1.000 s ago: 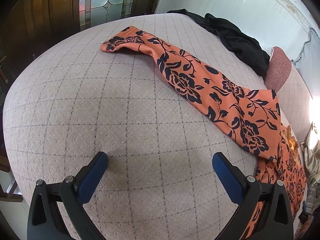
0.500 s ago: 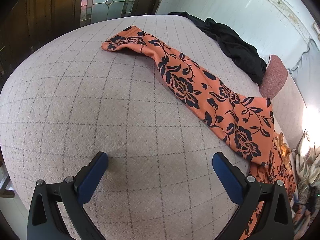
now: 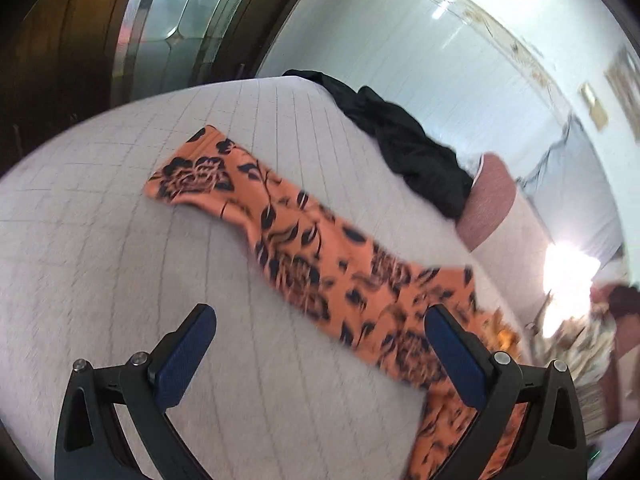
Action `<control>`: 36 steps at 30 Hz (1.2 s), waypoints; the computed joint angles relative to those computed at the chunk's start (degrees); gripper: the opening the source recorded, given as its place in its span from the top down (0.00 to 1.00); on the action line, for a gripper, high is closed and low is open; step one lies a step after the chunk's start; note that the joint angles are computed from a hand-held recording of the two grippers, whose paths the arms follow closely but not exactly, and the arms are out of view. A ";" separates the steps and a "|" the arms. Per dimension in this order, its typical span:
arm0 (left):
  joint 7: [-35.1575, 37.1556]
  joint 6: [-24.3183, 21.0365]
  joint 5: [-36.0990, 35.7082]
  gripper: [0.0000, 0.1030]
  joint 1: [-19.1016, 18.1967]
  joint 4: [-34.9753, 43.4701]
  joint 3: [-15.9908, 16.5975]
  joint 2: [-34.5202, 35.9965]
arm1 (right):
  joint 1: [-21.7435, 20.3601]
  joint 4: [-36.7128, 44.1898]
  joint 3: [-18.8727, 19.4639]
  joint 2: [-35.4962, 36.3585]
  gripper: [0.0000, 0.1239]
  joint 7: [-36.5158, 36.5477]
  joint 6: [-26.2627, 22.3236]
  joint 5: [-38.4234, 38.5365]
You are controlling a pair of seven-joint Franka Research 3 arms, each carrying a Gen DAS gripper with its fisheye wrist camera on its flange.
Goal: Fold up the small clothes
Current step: 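Grasp the cuff of the other sleeve with the left tool, then fold the held sleeve across the blouse body with the left tool, release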
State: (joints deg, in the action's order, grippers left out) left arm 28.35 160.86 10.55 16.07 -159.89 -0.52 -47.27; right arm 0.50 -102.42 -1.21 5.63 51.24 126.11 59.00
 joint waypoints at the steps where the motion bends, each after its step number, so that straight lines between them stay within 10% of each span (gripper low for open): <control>1: 0.57 2.81 -1.63 0.00 -1.18 -0.29 3.14 1.36 | -0.26 -2.12 -0.18 -1.46 0.22 -1.24 -0.15 0.23; 6: 5.21 12.70 -13.35 0.01 -10.05 0.40 18.64 8.39 | 1.54 -7.79 -0.10 -4.29 0.22 -3.57 5.12 0.74; 11: 5.41 14.80 -20.75 0.06 -11.53 2.08 21.46 12.49 | 1.69 -7.43 -1.07 -5.12 0.22 -6.30 6.02 3.59; 13: 3.93 11.12 -20.05 0.32 -6.29 3.83 16.75 14.17 | 1.83 -7.45 -1.11 -5.13 0.22 -7.15 6.31 3.84; 14: 4.05 4.78 -18.41 0.86 -3.91 6.56 14.88 15.54 | 1.92 -7.63 -1.09 -5.23 0.22 -7.71 6.82 3.95; 15: 4.25 -0.84 -17.66 0.96 -2.06 9.04 13.31 16.87 | 1.97 -7.81 -1.11 -5.32 0.22 -8.41 7.33 4.25; 21: -3.18 -15.43 6.31 0.96 7.77 23.64 -4.06 18.46 | 1.36 -7.44 -1.78 -4.75 0.22 -9.09 8.66 8.24; 29: -1.69 -12.69 20.12 0.96 -3.82 48.93 -15.26 31.90 | -0.66 -6.79 -2.66 -4.81 0.22 -9.26 6.16 12.83; 36: 8.59 -13.18 17.54 0.92 -15.68 74.56 -19.03 56.73 | -2.58 -5.84 -3.49 -3.76 0.22 -6.87 5.10 15.15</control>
